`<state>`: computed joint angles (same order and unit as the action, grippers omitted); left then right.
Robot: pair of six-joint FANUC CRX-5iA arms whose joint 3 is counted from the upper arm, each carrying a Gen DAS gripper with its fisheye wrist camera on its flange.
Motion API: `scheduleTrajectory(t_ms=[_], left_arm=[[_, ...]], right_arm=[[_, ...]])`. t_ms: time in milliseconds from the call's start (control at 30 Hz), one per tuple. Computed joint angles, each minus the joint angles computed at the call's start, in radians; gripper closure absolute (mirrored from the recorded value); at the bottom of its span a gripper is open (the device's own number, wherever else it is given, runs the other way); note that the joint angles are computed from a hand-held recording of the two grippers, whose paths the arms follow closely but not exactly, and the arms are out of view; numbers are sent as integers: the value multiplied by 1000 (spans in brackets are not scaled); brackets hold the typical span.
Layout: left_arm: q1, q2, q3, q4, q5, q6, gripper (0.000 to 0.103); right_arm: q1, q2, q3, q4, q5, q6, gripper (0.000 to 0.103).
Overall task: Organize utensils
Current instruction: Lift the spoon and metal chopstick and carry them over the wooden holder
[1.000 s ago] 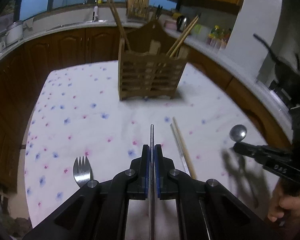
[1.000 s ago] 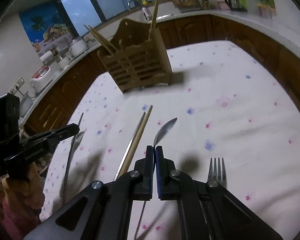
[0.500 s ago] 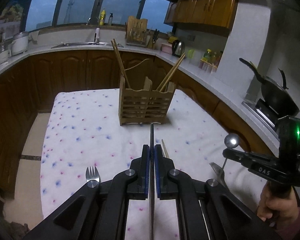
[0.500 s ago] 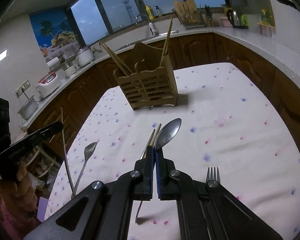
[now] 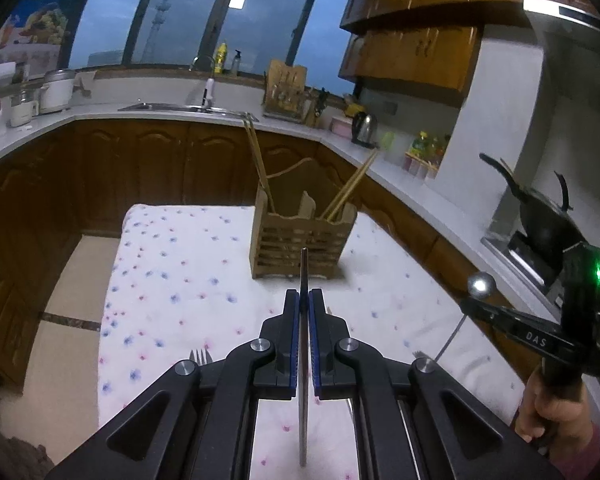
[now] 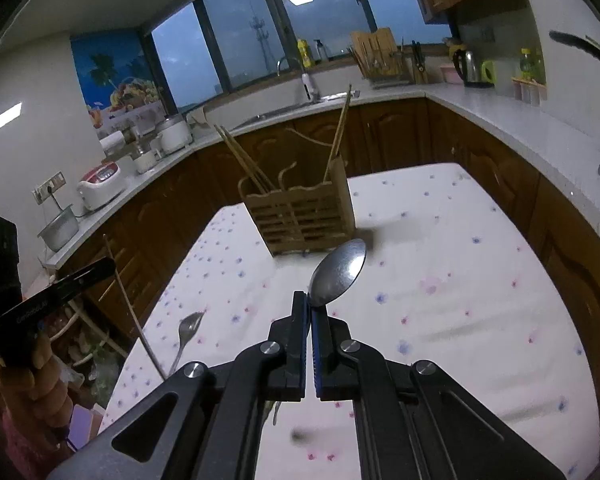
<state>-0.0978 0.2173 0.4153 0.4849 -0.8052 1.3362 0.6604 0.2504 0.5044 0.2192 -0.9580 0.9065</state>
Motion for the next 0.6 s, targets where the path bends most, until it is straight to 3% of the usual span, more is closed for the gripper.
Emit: scheduleTrajectory(t_ms=[600], left_arm=[[7,16,26,1,51,2,100]], right_arm=[[-11,39,65,31,20,25,101]])
